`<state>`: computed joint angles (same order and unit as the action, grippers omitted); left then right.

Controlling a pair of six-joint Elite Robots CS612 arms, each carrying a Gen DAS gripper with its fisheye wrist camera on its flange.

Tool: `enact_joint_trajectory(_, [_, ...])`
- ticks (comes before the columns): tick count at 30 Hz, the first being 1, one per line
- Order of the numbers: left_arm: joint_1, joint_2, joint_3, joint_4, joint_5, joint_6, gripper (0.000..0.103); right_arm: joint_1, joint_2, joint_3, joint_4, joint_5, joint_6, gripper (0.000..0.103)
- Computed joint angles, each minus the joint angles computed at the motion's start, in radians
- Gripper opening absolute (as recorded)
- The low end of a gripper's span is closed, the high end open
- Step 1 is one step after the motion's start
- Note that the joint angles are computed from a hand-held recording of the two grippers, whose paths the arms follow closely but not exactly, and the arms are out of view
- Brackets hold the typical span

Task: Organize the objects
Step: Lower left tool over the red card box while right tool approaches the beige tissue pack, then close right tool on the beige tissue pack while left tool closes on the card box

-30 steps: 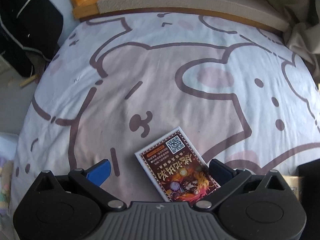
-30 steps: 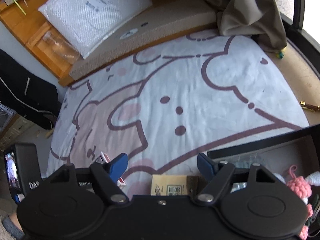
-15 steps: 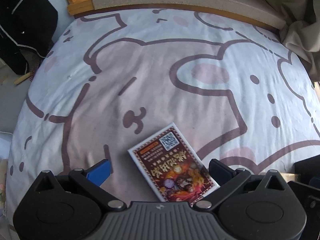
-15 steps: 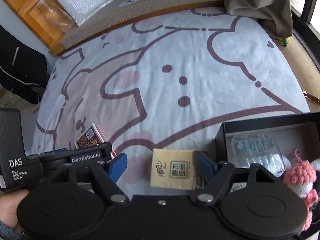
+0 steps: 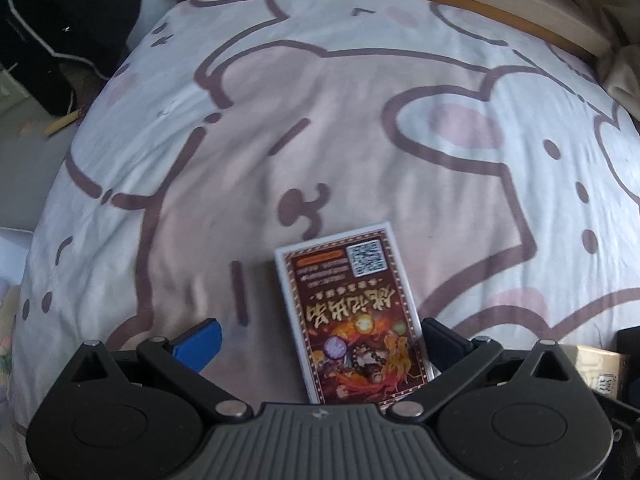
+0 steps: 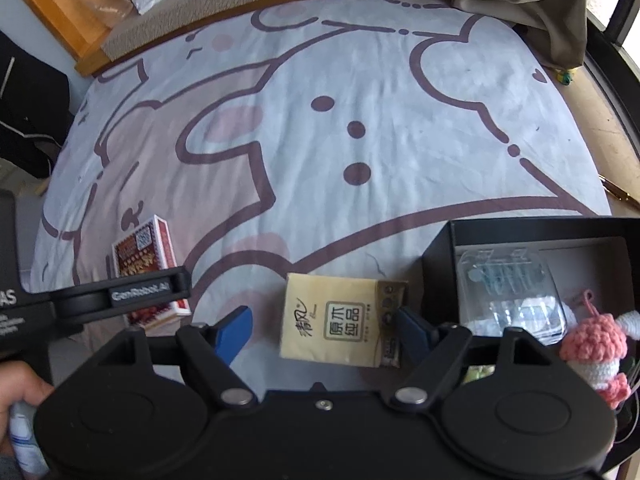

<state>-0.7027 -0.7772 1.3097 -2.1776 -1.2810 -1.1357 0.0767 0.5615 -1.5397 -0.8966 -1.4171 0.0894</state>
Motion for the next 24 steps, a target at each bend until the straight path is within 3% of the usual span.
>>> enact_joint_trajectory(12, [0.015,-0.043,0.069,0.012,0.009,-0.073,0.103,0.038,-0.009,0.038,0.017,-0.104,-0.054,0.096])
enact_joint_trajectory(17, [0.025,-0.064,0.109,-0.03,-0.031,-0.149,0.099,0.052,-0.007,0.047,0.019,-0.137,-0.099,0.102])
enact_joint_trajectory(20, [0.026,-0.071,0.121,-0.057,-0.044,-0.159,0.095,0.052,-0.007,0.047,0.016,-0.126,-0.109,0.103])
enact_joint_trajectory(24, [0.024,-0.072,0.122,-0.071,-0.043,-0.141,0.088,0.041,-0.005,0.039,0.003,-0.05,-0.11,0.103])
